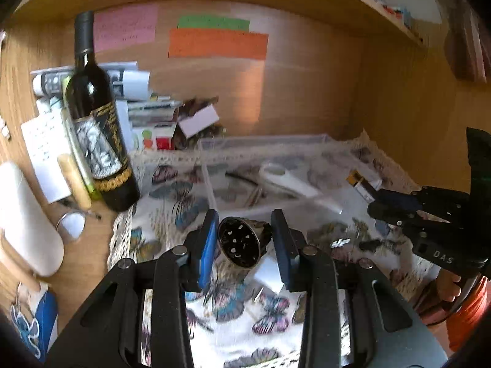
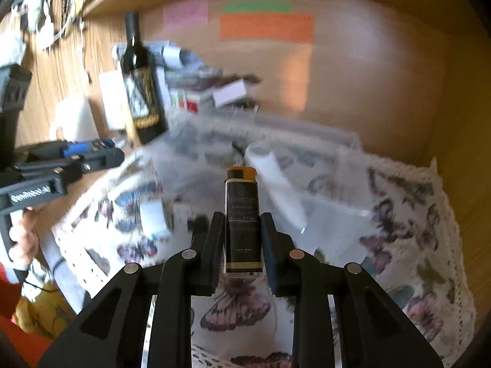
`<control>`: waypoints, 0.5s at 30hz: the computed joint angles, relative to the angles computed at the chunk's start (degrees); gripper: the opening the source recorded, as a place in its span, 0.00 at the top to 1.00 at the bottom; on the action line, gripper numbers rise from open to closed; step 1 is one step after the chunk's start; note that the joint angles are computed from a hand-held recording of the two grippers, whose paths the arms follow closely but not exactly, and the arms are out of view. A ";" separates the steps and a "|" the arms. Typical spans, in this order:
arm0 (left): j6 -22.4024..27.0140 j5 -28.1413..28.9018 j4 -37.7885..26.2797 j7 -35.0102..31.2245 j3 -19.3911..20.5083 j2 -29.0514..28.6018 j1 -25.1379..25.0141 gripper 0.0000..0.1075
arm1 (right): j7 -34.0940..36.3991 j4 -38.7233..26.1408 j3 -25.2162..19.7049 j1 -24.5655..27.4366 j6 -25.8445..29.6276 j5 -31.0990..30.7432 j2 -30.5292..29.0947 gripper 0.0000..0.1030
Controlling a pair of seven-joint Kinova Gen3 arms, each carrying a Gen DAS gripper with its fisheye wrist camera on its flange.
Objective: Organize rigid objects
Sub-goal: 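Carry the cap and black-and-gold box over the clear box and release both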
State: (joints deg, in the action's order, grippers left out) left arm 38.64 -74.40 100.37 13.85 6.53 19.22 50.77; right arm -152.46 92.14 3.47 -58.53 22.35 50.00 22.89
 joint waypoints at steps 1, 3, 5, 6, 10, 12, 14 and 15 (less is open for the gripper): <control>-0.13 0.05 -0.56 -0.42 -0.05 0.08 -0.27 0.68 | -1.70 0.07 1.27 -0.86 -0.32 1.33 -0.27 0.79; 0.34 0.45 -2.20 -1.80 -0.21 0.51 -0.54 0.68 | -4.74 -0.09 3.06 -1.86 -0.55 4.13 -0.67 0.79; 0.52 0.59 -3.56 -2.80 -0.60 0.94 -0.68 0.68 | -7.58 -0.55 3.89 -2.27 -0.10 7.03 -0.66 0.79; 0.06 1.03 -4.28 -3.63 -0.73 1.13 -1.08 0.68 | -8.51 -0.92 3.74 -1.95 0.06 8.07 -0.62 0.79; -2.14 3.99 -7.08 -7.98 -1.61 2.14 -2.44 0.68 | -12.04 -2.20 3.14 -0.77 1.10 12.36 -0.09 0.79; -2.31 5.81 -8.90 -10.67 -2.35 3.25 -2.55 0.68 | -11.84 -3.37 1.94 0.34 2.38 13.06 0.56 0.79; -2.76 8.16 -10.63 -13.66 -2.98 4.40 -2.82 0.68 | -9.90 -4.82 0.34 2.18 3.14 11.93 1.50 0.79; -3.26 9.77 -11.56 -15.62 -3.06 5.06 -3.34 0.68 | -8.66 -5.53 -0.25 2.98 3.41 10.97 1.99 0.79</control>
